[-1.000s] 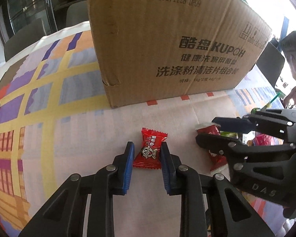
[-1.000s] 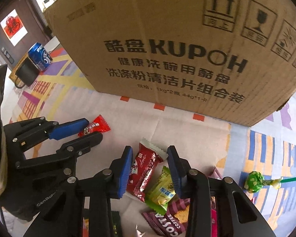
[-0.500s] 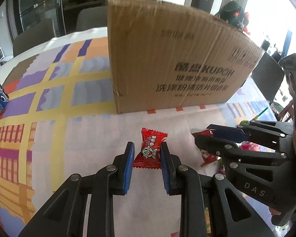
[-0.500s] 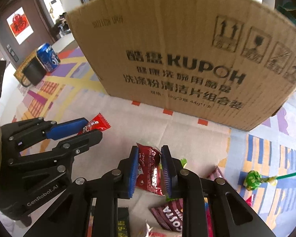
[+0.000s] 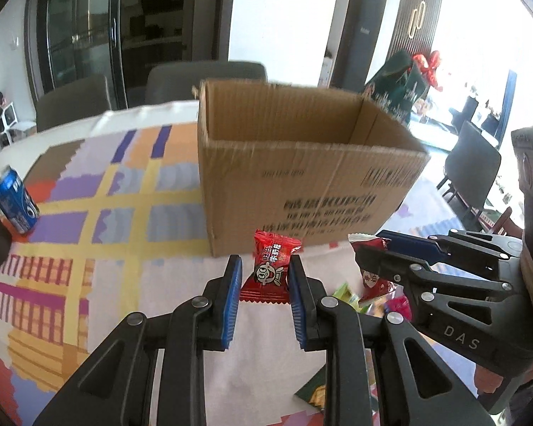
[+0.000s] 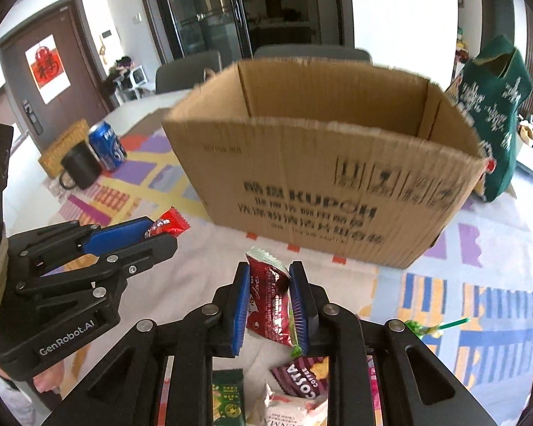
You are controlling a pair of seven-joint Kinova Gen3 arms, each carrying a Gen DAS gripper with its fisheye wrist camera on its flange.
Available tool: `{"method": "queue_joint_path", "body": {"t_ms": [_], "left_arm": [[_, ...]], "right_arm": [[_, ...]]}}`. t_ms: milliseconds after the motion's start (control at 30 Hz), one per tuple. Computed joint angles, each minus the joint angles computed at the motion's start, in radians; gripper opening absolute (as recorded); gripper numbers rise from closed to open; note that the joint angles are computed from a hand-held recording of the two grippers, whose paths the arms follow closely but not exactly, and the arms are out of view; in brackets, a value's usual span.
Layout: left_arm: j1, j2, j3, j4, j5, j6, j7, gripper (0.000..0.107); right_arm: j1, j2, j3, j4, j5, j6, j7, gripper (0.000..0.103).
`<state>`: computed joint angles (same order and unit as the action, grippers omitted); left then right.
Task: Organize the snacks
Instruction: 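Carry both held snacks over the open box and open both tools to drop them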
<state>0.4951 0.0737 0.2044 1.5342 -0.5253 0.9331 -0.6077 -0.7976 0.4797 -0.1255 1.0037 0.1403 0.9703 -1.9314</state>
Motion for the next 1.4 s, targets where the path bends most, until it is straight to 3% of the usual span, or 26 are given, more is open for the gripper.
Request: {"method": "queue_joint_path", "body": {"t_ms": [367, 700, 1400], "left_arm": [[0.030, 0.010, 0.006, -0.103, -0.098, 0.028, 0.012, 0.026], [0.049, 0.052, -0.025, -0.216, -0.131, 0.053, -0.026, 0.026], [0.021, 0.194, -0.120, -0.423, 0.011, 0.089, -0.220, 0.026]], "right_arm": [[0.000, -0.081, 0.018, 0.011, 0.068, -0.070, -0.041, 0.023], [0.008, -0.074, 0.029, -0.078, 0.103, -0.073, -0.033, 0.023], [0.049, 0.084, 0.066, -0.363, 0.026, 0.036, 0.074, 0.024]]}}
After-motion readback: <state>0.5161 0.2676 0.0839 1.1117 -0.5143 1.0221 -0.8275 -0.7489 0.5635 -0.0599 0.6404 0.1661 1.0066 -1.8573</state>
